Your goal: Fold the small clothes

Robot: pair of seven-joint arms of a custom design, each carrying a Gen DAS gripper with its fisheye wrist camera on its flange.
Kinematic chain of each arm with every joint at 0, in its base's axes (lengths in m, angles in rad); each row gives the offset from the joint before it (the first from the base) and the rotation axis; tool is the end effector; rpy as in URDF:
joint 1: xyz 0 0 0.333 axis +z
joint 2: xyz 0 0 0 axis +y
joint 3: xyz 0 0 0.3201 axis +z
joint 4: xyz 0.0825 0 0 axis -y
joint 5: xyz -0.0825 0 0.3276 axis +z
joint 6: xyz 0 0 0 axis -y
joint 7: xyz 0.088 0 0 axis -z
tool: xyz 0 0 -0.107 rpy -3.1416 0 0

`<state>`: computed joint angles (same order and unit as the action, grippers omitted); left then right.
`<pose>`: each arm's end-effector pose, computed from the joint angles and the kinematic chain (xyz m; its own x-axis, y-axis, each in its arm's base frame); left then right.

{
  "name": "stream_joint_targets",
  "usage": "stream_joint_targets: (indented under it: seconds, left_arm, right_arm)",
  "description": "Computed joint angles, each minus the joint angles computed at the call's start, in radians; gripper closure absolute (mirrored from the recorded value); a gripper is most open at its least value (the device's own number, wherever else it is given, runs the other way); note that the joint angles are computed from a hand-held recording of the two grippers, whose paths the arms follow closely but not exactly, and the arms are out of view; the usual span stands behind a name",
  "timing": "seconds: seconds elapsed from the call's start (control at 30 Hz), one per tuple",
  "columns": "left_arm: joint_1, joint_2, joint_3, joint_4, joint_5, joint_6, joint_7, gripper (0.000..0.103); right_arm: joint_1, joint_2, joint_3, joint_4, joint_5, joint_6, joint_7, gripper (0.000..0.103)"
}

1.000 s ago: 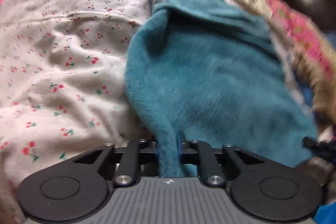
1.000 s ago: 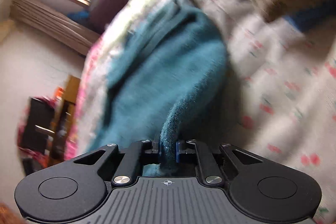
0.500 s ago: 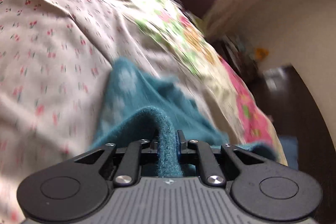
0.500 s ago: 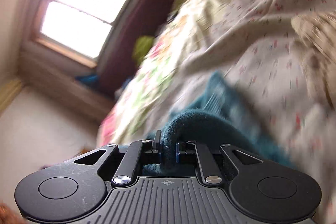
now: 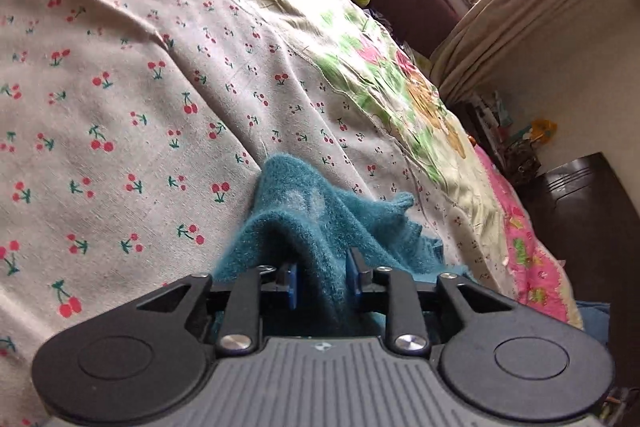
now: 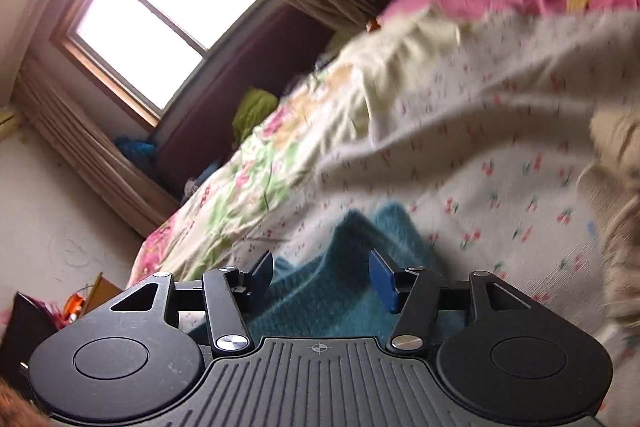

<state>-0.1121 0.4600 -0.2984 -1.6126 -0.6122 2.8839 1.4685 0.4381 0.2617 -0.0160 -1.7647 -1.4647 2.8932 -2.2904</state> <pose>0.6450 -0.2007 0.4852 0.0515 -0.7500 0.6594 -0.7832 -0.4400 -0.4393 0.5304 0.3036 0.5010 -0.2309 -0.7161 -0.6587 -0.4055 0.6862 -0.6038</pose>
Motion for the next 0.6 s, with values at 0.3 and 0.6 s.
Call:
stream_joint_targets:
  seconds: [0.3,0.6]
  left_arm:
    - [-0.278,-0.08,0.35,-0.113,0.35,0.162,-0.397,0.019]
    - [-0.4,-0.073,0.485,-0.184,0.68,0.063,-0.57,0.006]
  right_arm:
    - [0.009,-0.042,0.049,-0.095,0.256,-0.121,-0.405,0.047]
    - [0.029,-0.004,0.034,-0.097,0.458,-0.161,-0.639,0.075]
